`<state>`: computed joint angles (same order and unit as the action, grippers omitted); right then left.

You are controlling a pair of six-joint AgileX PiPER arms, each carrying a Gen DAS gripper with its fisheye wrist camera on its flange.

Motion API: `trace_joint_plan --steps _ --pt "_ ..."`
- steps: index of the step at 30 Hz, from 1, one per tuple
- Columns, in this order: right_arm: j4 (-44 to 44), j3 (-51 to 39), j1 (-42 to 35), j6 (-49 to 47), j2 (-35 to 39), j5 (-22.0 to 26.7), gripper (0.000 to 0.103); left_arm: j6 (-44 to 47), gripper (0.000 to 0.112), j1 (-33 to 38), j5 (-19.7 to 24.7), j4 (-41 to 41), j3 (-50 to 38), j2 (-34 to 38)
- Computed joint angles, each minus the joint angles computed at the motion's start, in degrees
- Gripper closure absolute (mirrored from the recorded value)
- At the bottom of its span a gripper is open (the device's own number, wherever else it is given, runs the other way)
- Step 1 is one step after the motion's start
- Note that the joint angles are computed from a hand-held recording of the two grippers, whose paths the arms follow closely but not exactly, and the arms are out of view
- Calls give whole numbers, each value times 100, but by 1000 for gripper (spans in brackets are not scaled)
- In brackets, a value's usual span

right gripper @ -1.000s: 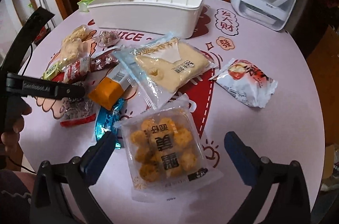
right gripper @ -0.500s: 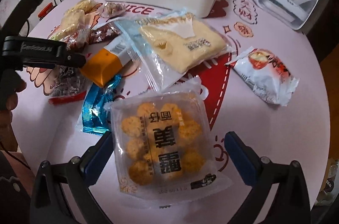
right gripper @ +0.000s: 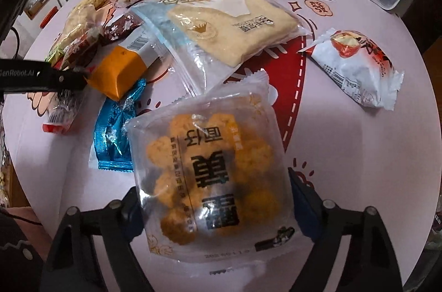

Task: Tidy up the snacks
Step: 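Grasp the dark barcode bag with the left tool while the right tool lifts the cake bag toward the tray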

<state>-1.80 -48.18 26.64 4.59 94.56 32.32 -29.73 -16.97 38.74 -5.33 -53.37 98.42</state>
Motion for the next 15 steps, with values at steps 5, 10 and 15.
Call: trace_joint_plan --steps 5,10,15 --pt "-43 199 146 432 -142 -96 25 426 67 -36 57 -285 0 -27" --pt "103 380 269 705 -361 -81 26 872 68 61 167 -480 161 -310" --pt "87 261 356 911 -643 124 26 1100 68 167 375 -256 200 -847"
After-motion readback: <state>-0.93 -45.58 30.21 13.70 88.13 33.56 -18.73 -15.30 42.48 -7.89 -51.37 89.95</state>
